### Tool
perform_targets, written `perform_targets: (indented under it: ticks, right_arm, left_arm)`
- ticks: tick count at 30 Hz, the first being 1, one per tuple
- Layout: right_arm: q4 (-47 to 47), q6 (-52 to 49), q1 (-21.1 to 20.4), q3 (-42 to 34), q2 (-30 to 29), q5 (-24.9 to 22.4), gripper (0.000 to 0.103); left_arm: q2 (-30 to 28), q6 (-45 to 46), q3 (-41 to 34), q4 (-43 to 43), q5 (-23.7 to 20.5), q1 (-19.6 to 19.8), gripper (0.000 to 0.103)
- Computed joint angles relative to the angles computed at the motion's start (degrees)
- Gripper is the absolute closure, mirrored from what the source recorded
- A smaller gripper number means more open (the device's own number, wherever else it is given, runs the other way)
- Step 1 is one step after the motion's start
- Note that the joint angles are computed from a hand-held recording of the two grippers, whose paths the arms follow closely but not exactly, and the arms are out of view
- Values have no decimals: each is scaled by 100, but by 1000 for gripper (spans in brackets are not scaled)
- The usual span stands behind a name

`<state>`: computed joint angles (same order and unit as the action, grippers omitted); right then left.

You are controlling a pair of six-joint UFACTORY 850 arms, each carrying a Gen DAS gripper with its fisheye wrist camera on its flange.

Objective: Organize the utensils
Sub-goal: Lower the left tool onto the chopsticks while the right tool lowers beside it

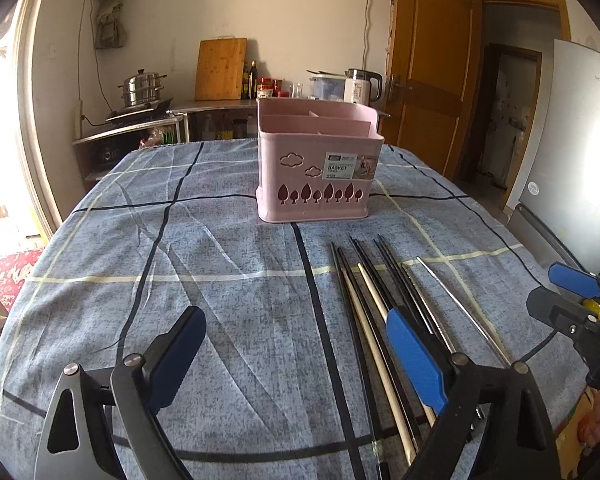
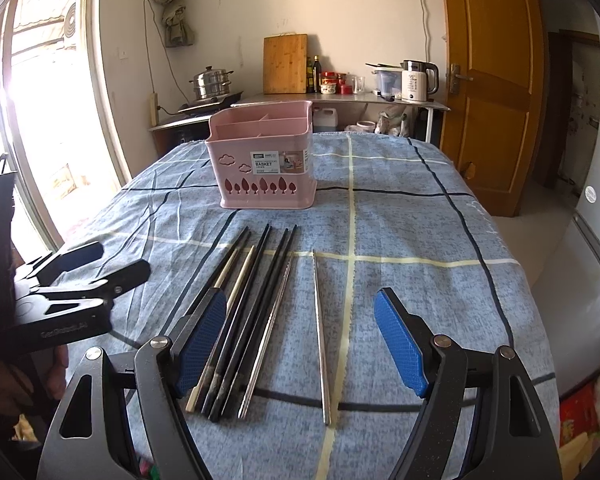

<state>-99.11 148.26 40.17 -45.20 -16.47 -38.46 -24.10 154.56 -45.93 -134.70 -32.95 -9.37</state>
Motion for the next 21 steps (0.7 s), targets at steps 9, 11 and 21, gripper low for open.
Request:
perform_targets:
  ticks: [9, 11, 21]
  right_arm:
    - [-347, -112, -686, -480, -423, 854, 41]
    - [-264, -333, -835, -668, -573, 1096, 48]
    - [308, -1214, -1426, -1487, -1224, 2108, 73]
  left_arm:
    - [-1065, -2786, -1593, 2486, 1156, -369, 28]
    - [-1238, -3433, -1857, 3099, 1214, -414, 37]
    - [-1732, -5484, -2674, 5043, 1137, -540, 46]
